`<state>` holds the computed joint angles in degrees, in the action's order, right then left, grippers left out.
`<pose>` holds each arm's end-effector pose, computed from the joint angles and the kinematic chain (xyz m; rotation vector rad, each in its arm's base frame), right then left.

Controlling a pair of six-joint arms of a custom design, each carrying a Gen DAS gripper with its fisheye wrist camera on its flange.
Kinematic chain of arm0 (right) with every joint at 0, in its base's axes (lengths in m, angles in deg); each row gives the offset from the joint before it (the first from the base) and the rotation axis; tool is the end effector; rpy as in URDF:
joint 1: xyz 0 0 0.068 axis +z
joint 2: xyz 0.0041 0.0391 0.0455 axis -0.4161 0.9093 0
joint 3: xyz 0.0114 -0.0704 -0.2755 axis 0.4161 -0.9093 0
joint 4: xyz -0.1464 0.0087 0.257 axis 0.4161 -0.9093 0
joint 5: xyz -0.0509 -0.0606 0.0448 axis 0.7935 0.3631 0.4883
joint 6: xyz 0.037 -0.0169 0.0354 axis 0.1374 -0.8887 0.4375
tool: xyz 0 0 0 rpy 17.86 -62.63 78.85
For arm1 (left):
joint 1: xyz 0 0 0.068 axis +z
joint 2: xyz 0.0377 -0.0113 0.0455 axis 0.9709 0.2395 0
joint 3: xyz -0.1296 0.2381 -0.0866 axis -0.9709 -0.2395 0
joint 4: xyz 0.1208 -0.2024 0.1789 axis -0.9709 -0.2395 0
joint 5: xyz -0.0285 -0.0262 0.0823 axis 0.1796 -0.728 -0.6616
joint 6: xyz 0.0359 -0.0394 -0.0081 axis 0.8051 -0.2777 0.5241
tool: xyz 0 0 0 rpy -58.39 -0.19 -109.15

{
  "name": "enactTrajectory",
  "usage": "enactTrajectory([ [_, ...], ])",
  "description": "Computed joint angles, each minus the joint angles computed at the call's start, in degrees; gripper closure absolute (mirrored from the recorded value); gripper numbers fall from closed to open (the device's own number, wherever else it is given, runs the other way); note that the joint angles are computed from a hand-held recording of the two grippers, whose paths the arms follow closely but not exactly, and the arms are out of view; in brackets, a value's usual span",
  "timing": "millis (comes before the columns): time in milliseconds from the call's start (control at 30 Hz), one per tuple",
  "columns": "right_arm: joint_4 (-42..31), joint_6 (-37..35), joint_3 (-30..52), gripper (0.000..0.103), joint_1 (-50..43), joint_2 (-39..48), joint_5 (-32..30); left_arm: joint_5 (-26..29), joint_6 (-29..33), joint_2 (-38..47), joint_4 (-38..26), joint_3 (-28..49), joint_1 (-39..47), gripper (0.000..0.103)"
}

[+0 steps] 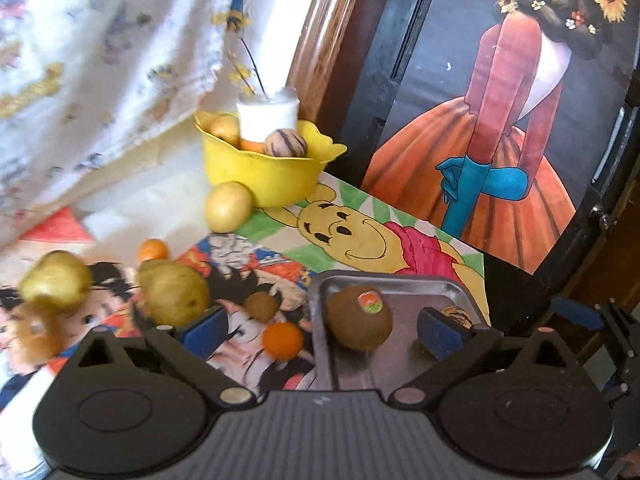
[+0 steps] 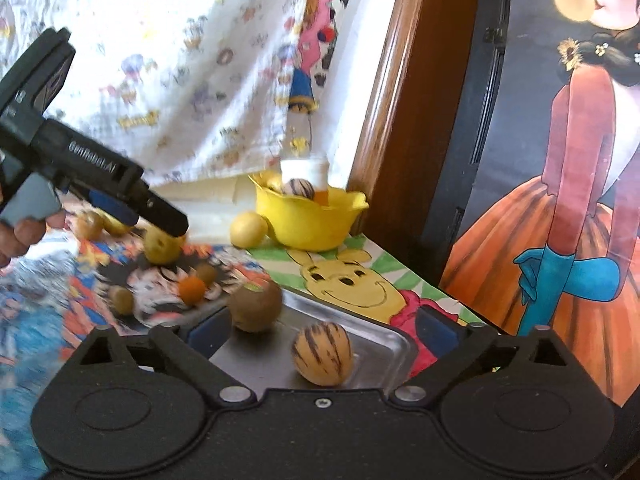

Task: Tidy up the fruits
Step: 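Lower the kiwi into the tray and open the left tool while the right tool releases the melon there, then lift both open tools away from the tray toward the loose fruits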

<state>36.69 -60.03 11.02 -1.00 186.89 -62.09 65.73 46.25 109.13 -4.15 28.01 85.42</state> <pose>0.2950 0.1304 0.1004 -0.6109 1.8230 0.1730 0.3196 0.0397 0.1303 -0.0777 2.1859 -0.3441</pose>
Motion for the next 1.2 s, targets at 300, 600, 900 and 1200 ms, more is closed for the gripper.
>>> enactTrajectory([
  [300,2.33,9.16,-11.67,0.001,14.88,-10.17,15.49,6.02,3.74,-17.63,-9.08,-11.81,9.65,0.0],
  [600,-4.71,21.2,-16.58,0.001,31.08,-18.06,29.5,9.39,12.95,-35.61,-21.62,-20.62,19.99,0.0],
  [900,-12.21,32.91,-16.7,0.001,42.92,-19.99,38.84,16.9,23.88,-42.18,-30.87,-25.35,32.73,0.0],
  [1200,-19.64,39.02,-13.99,0.001,51.16,-17.95,42.42,25.1,39.71,-43.13,-39.82,-26.62,46.51,0.0],
])
